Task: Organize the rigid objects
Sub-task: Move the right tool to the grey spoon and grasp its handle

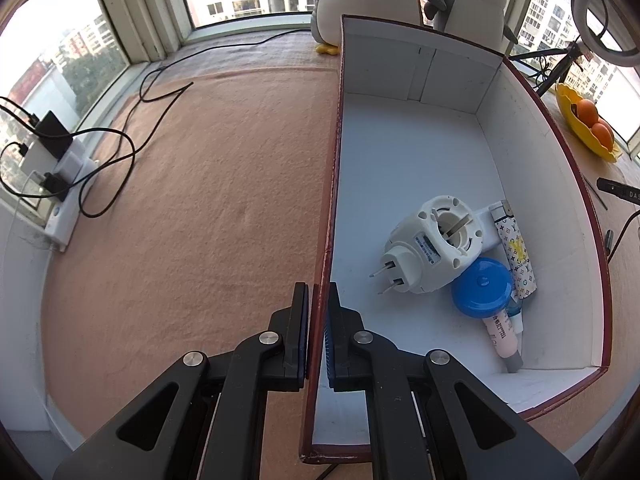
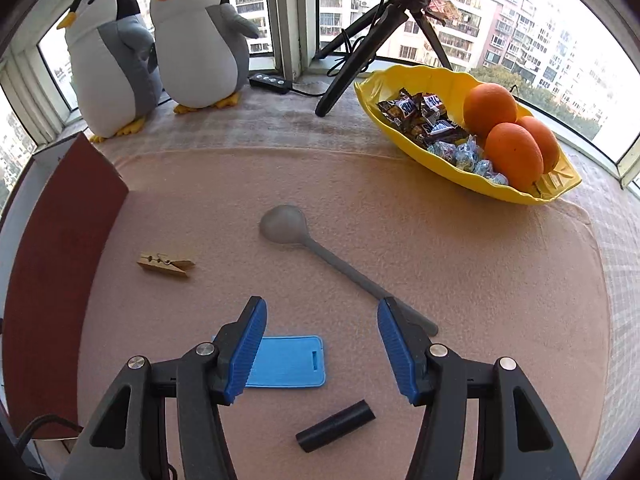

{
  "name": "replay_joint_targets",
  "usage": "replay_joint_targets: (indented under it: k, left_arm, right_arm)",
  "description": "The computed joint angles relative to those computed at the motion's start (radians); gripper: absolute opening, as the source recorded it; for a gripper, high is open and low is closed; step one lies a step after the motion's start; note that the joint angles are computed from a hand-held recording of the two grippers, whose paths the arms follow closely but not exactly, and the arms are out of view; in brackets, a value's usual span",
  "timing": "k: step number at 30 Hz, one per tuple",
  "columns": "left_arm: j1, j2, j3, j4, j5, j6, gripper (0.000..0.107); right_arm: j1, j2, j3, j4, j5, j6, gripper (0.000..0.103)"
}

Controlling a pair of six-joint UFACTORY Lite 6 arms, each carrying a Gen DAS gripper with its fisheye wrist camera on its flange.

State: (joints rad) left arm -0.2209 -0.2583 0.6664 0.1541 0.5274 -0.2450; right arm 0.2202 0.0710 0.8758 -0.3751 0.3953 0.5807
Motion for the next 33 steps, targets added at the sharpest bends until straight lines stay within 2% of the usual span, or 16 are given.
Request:
replay_joint_targets:
  k: [8,16,18,21,23,24,29,33]
  left_arm:
    - [-0.016,0.005,0.008,0.035,0.020,-0.063,0.006]
    - [-0.024,0.017,0.013,0.059,0.031,-0.113,0.006]
    - [-0.026,0.017,0.012,0.063,0.033,-0.120,0.006]
    - [-0.026,0.015,0.013,0.060,0.039,-0.120,0.007]
    - [-0.026,0.011,0.011,0.058,0.041,-0.119,0.012]
    - [-0.026,0.008,0.010,0.057,0.041,-0.119,0.013]
    - [-0.022,0.009,0.008,0.047,0.041,-0.105,0.013]
    - [-0.017,0.010,0.006,0.032,0.035,-0.089,0.013]
  right_arm:
    - [-0.032,0.237,0.167,-0.002,-0.024,-0.127,0.054]
    - [-0.100,0.319,0.244,0.232,-0.049,-0.430,0.053]
    - [-0.113,0.322,0.251,0.314,-0.038,-0.520,0.050]
    - [-0.110,0.328,0.266,0.318,-0.019,-0.525,0.037]
    - [-0.111,0.322,0.263,0.305,-0.009,-0.507,0.022]
    - [-0.113,0.320,0.262,0.303,-0.005,-0.500,0.019]
    - [-0.125,0.287,0.220,0.281,-0.012,-0.461,0.008]
    - [-0.147,0.244,0.157,0.284,-0.054,-0.419,0.007]
